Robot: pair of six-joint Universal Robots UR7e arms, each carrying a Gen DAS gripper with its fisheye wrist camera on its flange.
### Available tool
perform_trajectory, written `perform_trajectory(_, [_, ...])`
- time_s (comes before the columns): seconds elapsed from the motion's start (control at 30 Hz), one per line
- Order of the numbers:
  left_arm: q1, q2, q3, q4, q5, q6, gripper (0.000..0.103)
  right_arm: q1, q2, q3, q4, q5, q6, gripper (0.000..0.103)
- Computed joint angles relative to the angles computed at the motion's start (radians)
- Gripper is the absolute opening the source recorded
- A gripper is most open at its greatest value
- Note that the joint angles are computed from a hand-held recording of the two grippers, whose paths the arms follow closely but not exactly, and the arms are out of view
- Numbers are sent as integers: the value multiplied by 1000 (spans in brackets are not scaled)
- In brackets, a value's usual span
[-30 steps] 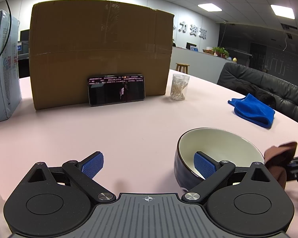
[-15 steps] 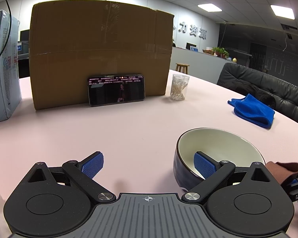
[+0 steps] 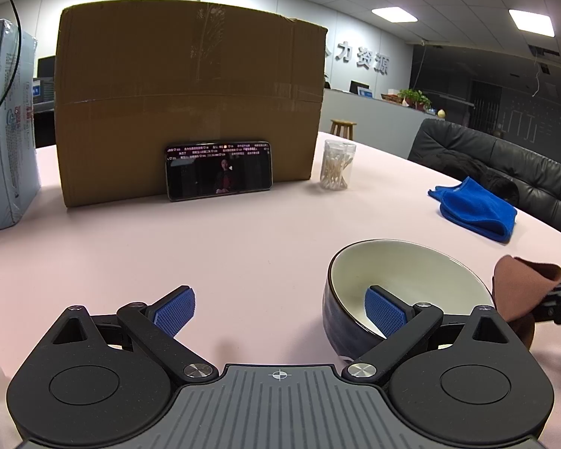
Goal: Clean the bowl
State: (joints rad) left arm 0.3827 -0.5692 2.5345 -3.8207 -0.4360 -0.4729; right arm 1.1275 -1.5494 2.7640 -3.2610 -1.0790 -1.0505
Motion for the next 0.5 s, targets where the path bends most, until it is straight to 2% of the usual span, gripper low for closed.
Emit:
perform_trajectory(0.27, [2,-2,-1,2,-1,4,99,39,85,-40,-116,-17,54,15])
perform_trajectory(0.5, [4,-2,-3,0,-3,9,99,91,117,-91,-117,-47,86,15])
